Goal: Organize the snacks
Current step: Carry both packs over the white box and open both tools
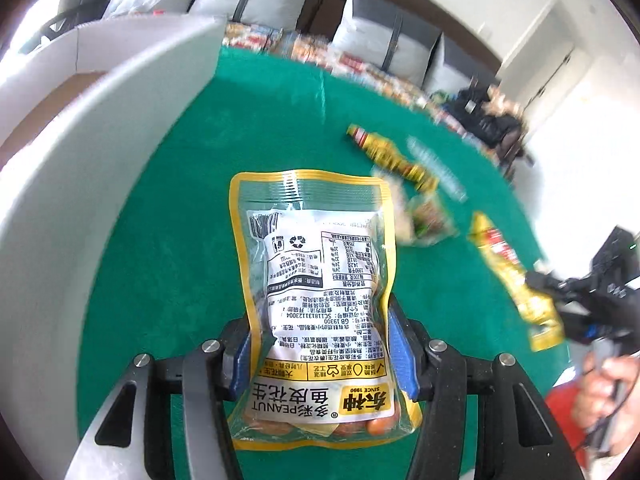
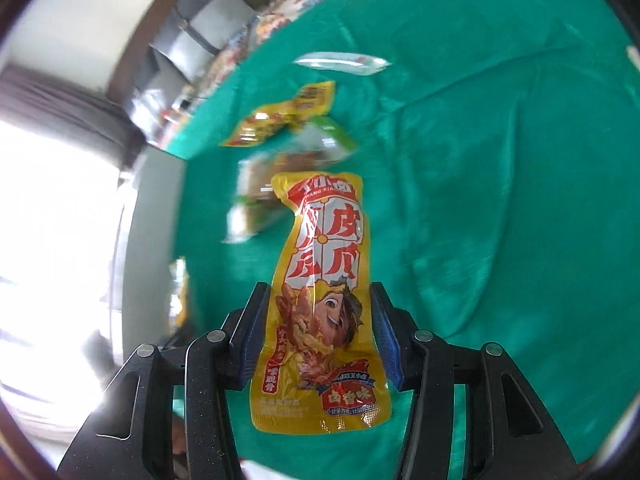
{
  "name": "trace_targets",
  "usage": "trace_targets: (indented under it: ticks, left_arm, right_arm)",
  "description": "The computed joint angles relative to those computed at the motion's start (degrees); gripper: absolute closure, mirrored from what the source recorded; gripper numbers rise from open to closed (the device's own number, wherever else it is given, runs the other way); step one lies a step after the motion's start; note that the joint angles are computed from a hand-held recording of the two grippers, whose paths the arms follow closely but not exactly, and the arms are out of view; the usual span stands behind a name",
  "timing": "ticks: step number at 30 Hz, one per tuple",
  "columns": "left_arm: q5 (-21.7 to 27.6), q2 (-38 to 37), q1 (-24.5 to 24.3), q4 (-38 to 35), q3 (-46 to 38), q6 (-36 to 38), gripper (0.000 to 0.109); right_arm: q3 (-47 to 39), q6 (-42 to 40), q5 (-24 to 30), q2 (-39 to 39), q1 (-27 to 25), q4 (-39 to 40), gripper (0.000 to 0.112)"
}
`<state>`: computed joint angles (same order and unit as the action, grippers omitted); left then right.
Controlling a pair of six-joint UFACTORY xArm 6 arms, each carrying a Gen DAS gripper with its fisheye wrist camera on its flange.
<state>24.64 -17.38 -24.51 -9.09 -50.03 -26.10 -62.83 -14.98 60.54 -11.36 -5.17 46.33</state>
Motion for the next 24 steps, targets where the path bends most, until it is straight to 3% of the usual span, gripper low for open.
trace_targets:
  ticks: [3, 6, 12, 15, 16, 17, 21, 24]
  left_arm:
    - [0.1, -5.1, 2.8, 1.5, 0.5, -1.5, 0.054]
    - [3.6, -10.2, 8.5, 6.8, 0.8, -5.8, 0.053]
    - [14.9, -16.1, 20.2, 26.1, 2.1, -18.4, 0.051]
    - [20.3, -18.0, 23.7, 32.2, 3.7, -21.7, 0.036]
    - [20.1, -19.7, 24.9, 33.1, 5.8, -22.6, 0.024]
    - [20.2, -21.0, 25.5, 34.4, 7.2, -24.1, 0.019]
    - [19.1, -24.5, 27.9, 37.3, 10.5, -28.3, 0.016]
    - [15.8, -26.1, 27.8, 35.5, 12.4, -29.9, 0.016]
  right_arm:
    - [-3.5, -0.7, 0.3, 0.2, 5.2, 5.1, 0.061]
    - [-9.8, -0.9, -1.2, 2.8, 14.0, 8.0, 0.061]
    - [-24.6, -0.3, -3.6, 13.3, 31.6, 6.4, 0.061]
    - [-29.9, -0.4, -7.4, 18.9, 38.9, 2.9, 0.056]
    - [-30.6, 0.0, -7.8, 19.9, 40.2, 1.6, 0.049]
    - [-31.5, 0.5, -8.1, 21.2, 41.7, 0.1, 0.045]
    - [-21.8, -4.2, -14.2, 15.6, 42.1, -1.8, 0.044]
    - [-11.7, -9.4, -17.8, 8.8, 37.2, -5.9, 0.043]
